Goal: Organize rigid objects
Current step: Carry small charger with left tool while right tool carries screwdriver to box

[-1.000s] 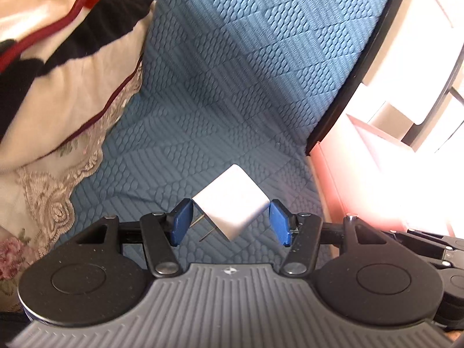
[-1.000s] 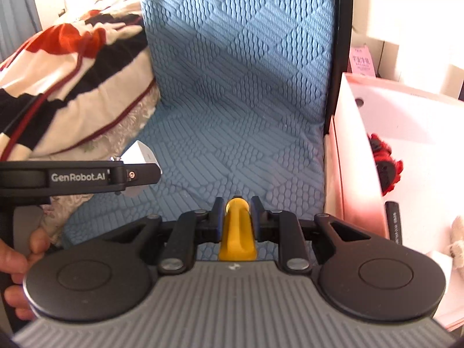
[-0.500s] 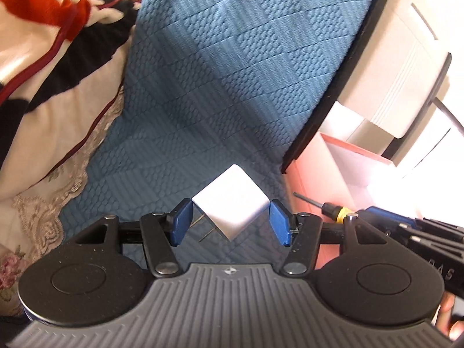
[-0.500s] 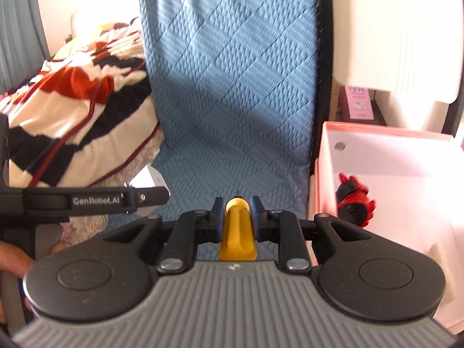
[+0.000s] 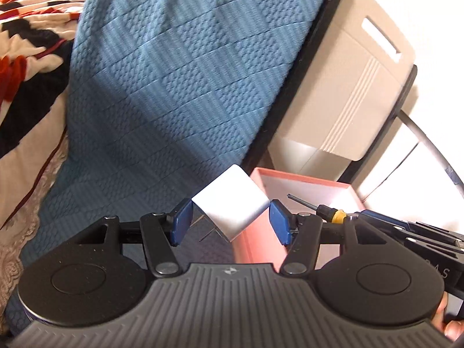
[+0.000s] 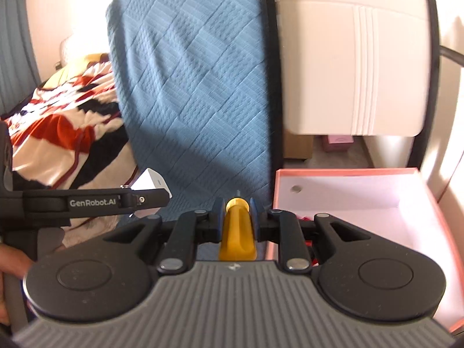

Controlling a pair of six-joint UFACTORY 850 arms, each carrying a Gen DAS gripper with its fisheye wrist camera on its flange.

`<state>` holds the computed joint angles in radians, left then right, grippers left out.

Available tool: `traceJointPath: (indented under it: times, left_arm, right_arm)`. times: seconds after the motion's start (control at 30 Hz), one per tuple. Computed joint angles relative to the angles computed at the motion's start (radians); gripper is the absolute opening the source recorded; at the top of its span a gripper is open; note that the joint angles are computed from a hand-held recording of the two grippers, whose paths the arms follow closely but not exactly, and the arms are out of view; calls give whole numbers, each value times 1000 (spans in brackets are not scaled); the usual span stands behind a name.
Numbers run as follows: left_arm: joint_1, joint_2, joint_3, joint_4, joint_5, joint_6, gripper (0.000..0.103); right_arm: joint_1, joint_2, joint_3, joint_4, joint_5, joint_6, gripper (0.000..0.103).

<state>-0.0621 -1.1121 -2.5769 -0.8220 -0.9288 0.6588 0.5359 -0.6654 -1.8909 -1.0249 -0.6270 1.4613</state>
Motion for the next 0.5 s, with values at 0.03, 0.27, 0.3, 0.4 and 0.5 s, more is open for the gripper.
traceJointPath:
  times: [0.03,0.27,0.3,0.4,0.5]
  left_arm:
    - [-8,-2,-13,3,-4,-9,64]
    - [-65,8,-37,2,-5,-45,64]
    - [-73,25,-5,-6,0,-40,64]
    - [-103,96,135,-31,40,-11,64]
    - [-131,143,238,-35,66,19,64]
  right_arm:
    - [-5,12,11,-3,-1,2,22]
    - [-40,104,108,-22,-6,23,22]
    - [-46,118,125,-23,-7,27,22]
    - [-62,158,186,-8,-13,36,22]
    - [-82,198,262,7,-6,63,22]
